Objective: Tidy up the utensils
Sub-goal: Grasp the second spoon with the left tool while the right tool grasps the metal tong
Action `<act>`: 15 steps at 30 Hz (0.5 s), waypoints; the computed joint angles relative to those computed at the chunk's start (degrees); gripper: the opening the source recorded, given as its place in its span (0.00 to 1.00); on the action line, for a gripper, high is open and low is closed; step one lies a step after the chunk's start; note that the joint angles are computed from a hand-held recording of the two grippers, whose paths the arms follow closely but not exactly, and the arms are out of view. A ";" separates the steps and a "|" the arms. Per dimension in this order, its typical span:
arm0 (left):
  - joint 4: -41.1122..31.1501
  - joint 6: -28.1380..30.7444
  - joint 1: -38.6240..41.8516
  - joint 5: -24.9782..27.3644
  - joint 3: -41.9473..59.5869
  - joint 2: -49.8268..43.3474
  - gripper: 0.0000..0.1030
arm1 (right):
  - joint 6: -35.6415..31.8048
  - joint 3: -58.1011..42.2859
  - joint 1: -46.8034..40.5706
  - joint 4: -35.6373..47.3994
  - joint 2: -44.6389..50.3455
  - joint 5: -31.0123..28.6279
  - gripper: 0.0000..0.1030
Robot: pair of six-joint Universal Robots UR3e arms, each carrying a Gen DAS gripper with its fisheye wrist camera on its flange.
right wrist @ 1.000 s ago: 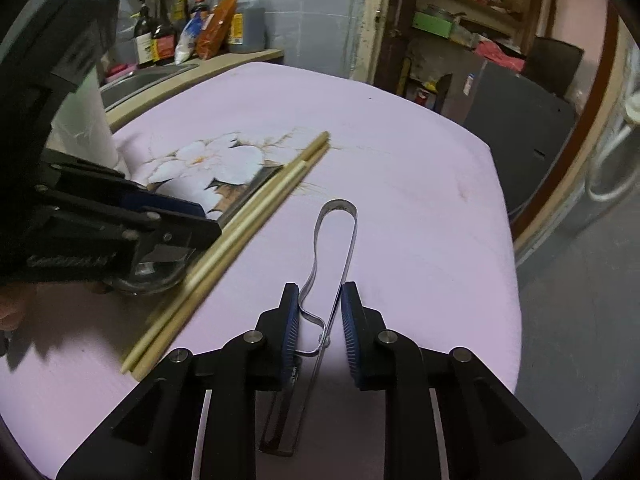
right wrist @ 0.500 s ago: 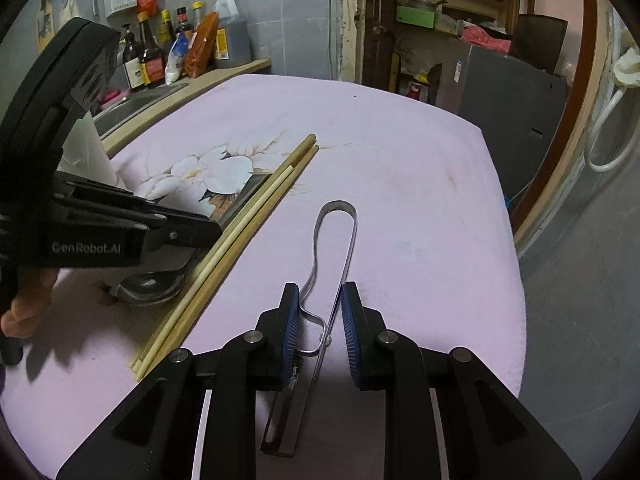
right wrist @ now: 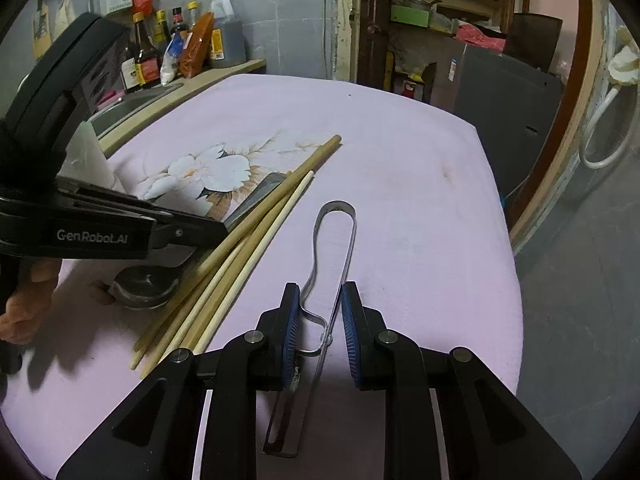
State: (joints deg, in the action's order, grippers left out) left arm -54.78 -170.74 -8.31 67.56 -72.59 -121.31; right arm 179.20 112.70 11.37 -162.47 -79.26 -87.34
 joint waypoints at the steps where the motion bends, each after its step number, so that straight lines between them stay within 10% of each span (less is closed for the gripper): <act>1: 1.25 -0.10 0.02 0.55 -1.51 0.94 0.03 | 0.18 0.43 0.04 -0.29 -0.27 -0.01 0.18; 15: 6.78 1.55 4.63 1.96 -17.81 12.60 0.03 | -0.21 -0.50 -0.43 1.91 -0.63 0.84 0.20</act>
